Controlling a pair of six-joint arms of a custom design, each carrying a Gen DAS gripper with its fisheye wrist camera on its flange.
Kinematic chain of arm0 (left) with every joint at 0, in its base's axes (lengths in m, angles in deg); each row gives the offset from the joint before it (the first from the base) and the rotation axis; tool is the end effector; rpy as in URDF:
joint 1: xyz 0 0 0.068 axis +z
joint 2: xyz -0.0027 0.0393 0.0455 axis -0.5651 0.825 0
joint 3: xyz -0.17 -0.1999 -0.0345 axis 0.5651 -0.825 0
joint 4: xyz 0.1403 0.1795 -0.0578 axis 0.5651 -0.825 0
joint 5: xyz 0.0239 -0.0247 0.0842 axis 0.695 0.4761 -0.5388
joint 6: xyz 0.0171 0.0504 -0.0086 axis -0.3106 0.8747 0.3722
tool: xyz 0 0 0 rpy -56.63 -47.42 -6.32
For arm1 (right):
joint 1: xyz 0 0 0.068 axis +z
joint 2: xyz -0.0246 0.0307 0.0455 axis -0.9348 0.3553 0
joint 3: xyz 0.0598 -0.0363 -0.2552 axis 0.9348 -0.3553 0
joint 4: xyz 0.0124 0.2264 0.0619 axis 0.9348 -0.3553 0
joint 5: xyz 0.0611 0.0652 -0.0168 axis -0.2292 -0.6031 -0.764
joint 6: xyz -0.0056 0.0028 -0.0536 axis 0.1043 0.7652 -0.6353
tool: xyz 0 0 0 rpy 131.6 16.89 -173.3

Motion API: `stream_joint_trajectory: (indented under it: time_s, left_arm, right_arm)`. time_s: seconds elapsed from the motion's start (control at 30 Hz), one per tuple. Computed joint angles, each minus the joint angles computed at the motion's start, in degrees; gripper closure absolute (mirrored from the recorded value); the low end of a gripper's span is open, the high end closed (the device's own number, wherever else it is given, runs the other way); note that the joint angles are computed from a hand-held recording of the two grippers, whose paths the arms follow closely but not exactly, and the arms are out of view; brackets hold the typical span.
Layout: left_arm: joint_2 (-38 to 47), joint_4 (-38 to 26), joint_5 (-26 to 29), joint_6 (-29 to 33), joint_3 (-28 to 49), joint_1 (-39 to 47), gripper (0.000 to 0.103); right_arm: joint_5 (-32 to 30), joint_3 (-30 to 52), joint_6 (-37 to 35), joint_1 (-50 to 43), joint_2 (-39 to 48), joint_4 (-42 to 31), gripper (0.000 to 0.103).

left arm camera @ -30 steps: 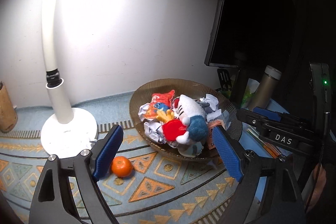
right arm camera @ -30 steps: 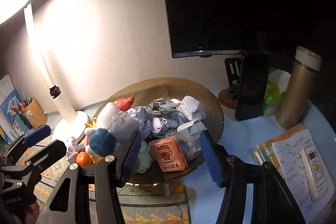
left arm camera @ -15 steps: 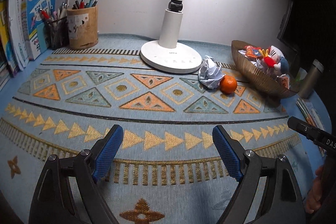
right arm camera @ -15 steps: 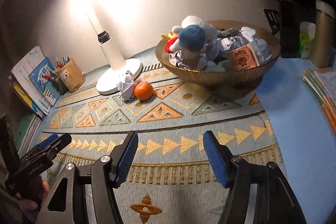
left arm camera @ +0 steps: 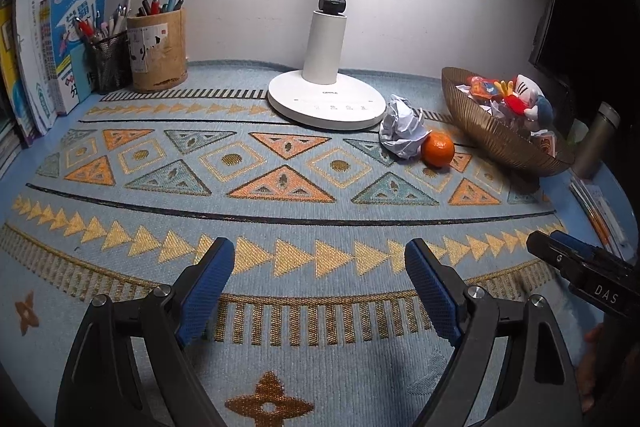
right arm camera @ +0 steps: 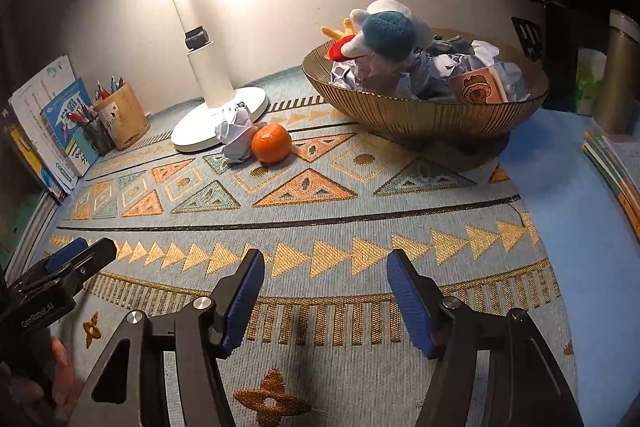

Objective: Organize objects
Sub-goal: 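Move both grippers back toward the paper ball and mandarin by the lamp, then grasp the crumpled paper ball with the left gripper while the right grasps the mandarin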

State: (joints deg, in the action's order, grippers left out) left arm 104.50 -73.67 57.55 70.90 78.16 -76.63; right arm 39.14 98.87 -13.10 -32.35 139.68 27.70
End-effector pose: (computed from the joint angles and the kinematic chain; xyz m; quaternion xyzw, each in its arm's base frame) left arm 0.2244 -0.1984 0.1451 0.1777 0.8972 -0.1553 0.3733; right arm 0.1154 0.0649 0.1376 0.1556 0.9089 0.0243 0.3862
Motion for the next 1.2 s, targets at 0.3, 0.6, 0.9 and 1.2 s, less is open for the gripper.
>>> stream_joint_trajectory:
  time_s: [0.3, 0.6, 0.9, 1.2]
  left_arm:
    - [10.69, -13.02, 18.60, -2.28, 21.77, 3.91, 0.017]
    - [32.68, -24.09, 27.09, -5.90, 52.40, 4.62, 0.018]
    - [40.21, -28.62, 27.25, -4.96, 63.58, 2.87, 0.031]
    - [40.76, -24.60, 26.47, -7.67, 61.35, 3.14, 0.046]
  right_arm:
    - [-14.27, 4.63, -14.17, -13.29, 13.14, 12.05, 0.044]
    - [-17.95, 17.23, -26.62, -19.58, 33.09, 20.14, 0.050]
    - [-16.92, 22.78, -31.40, -21.04, 41.58, 22.58, 0.050]
    - [-17.62, 25.70, -32.80, -21.63, 44.32, 21.65, 0.062]
